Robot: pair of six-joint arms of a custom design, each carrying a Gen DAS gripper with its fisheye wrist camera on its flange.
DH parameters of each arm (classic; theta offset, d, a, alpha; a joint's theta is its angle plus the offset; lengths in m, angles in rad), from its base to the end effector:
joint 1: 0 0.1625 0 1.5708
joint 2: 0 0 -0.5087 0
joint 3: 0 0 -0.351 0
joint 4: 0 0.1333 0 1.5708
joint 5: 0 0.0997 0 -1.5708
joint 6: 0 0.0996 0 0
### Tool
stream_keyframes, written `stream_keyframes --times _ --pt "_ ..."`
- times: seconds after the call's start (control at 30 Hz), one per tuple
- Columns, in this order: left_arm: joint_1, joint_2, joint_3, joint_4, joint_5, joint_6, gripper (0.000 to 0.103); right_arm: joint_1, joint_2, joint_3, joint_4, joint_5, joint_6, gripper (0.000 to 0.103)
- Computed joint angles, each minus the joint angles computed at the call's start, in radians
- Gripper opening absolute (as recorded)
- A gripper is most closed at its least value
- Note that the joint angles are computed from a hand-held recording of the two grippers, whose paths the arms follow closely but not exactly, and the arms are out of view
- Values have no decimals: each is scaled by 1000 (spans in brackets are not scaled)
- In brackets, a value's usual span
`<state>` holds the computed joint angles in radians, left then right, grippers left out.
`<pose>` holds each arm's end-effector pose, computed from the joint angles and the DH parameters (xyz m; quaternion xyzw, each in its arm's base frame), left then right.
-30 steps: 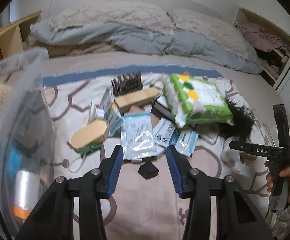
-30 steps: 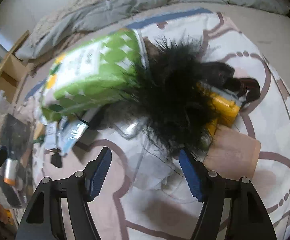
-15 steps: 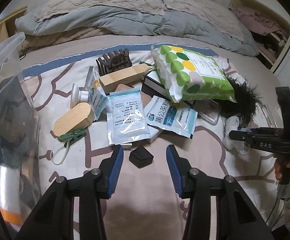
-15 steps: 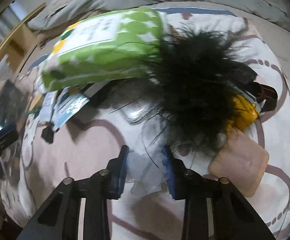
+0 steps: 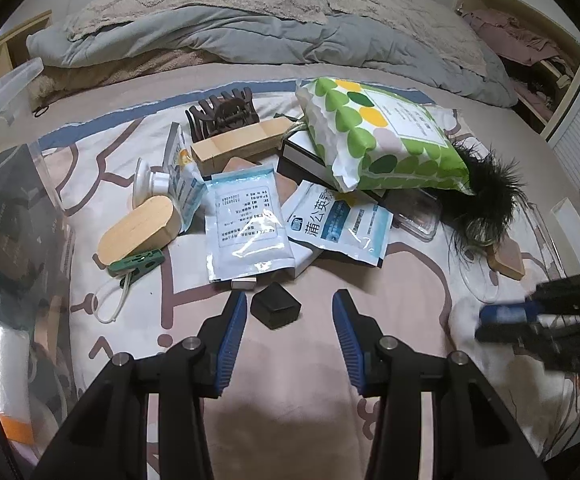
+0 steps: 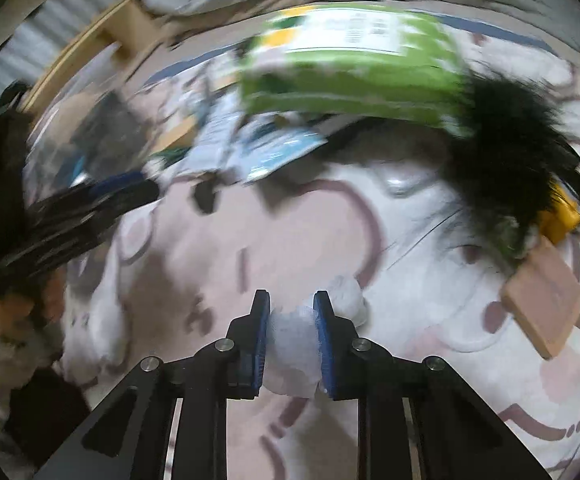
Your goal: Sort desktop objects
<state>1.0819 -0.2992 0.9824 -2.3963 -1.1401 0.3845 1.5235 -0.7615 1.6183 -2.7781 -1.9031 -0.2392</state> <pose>-0.2541 -0.8501 0.0154 0.3984 0.8894 -0.0805 0.2092 0.0665 -0.7280 0.1940 0.0643 -0.9694 0.1469 0.1857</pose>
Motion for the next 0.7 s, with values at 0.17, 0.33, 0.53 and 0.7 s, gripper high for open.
stream_keyframes --times 0.17,0.33,0.53,0.7 --pt "9 10 -23 43 -5 -24 45 19 14 -7 86 -5 -55 23" --pt "16 19 -42 89 -8 -51 45 23 45 -25 125 -102 -83 23" --pt "21 28 -51 94 7 -48 45 15 39 -25 141 -132 -95 23" --pt "29 44 -95 113 8 -96 45 17 2 -11 126 -82 -66 23"
